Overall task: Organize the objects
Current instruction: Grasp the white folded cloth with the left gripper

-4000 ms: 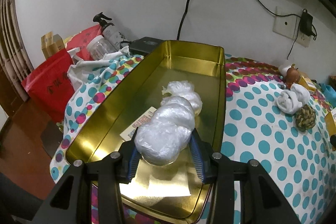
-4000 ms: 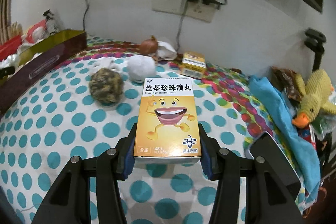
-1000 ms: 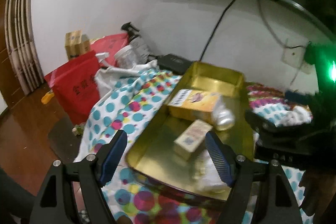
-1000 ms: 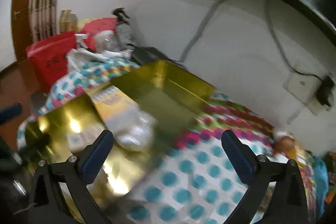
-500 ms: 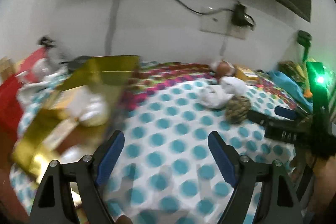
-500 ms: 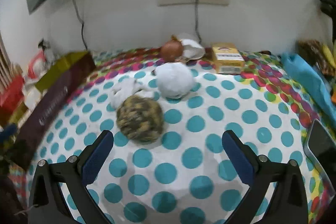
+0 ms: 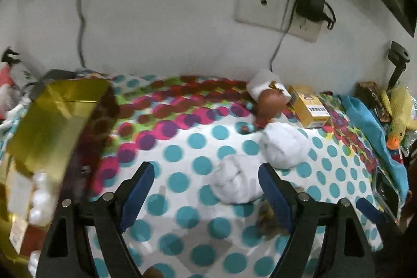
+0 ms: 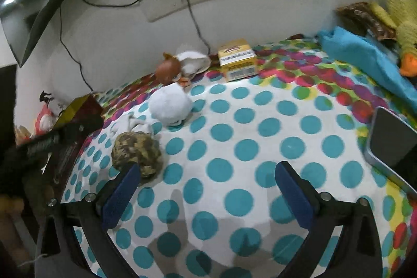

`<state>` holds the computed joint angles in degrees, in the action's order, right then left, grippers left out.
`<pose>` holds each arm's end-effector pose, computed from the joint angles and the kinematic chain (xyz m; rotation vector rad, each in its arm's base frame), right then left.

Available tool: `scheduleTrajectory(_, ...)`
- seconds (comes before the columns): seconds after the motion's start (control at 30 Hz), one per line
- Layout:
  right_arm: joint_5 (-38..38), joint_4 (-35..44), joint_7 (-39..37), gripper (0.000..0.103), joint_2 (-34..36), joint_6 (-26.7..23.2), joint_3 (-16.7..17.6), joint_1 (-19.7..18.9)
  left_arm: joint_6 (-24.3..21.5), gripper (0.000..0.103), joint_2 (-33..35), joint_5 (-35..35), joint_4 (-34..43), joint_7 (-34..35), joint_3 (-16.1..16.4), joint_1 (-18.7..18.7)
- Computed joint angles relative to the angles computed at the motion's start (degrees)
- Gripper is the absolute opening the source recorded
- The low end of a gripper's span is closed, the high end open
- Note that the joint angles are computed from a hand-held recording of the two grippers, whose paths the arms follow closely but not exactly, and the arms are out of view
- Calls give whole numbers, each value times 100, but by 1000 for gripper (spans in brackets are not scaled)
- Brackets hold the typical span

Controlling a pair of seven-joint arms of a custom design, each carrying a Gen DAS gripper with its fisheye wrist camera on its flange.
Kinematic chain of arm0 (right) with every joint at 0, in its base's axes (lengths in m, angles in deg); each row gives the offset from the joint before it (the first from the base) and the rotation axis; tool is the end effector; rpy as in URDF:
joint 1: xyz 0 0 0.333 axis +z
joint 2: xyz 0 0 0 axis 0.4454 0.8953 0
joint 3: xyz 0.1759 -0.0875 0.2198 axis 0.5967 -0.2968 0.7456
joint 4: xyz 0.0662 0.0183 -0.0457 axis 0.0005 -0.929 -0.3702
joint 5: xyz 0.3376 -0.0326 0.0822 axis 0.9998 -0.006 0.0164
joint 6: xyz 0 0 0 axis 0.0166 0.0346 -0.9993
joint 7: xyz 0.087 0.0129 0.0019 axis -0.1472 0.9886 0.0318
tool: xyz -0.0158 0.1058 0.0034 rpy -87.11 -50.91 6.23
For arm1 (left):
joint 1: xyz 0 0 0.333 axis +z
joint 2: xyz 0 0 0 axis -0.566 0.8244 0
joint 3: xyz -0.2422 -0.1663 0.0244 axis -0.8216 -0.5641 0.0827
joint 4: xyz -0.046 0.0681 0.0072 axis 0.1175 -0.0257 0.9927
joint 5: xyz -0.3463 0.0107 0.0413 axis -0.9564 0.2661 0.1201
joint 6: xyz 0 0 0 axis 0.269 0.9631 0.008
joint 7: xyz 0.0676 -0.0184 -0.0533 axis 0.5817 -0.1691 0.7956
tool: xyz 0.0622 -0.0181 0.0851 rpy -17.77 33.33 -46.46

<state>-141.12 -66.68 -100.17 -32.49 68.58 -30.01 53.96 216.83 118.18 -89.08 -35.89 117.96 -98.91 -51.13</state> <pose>0.4667 0.3065 0.3862 -1.1665 2.0941 -0.6415 0.6222 -0.3230 0.4258 -1.4077 2.3471 -0.9257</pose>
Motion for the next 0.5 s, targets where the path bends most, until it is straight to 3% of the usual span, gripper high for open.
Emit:
scheduleTrajectory(0.03,-44,-3,-17,103,-36,-123,20,45,-334,84,166,130,334,-59,88,-143)
scheduleTrajectory(0.13,-195,66,-146,103,-87,-524,112,168,-607,85,384,751,724,-445,477,-675)
scheduleTrajectory(0.23,-153,159,-389,103,-55,-661,167,203,-731,86,519,709,860,-377,255,-662)
scheduleTrajectory(0.5,-169,103,-316,103,-74,-427,121,154,-842,87,557,736,892,-430,205,-762)
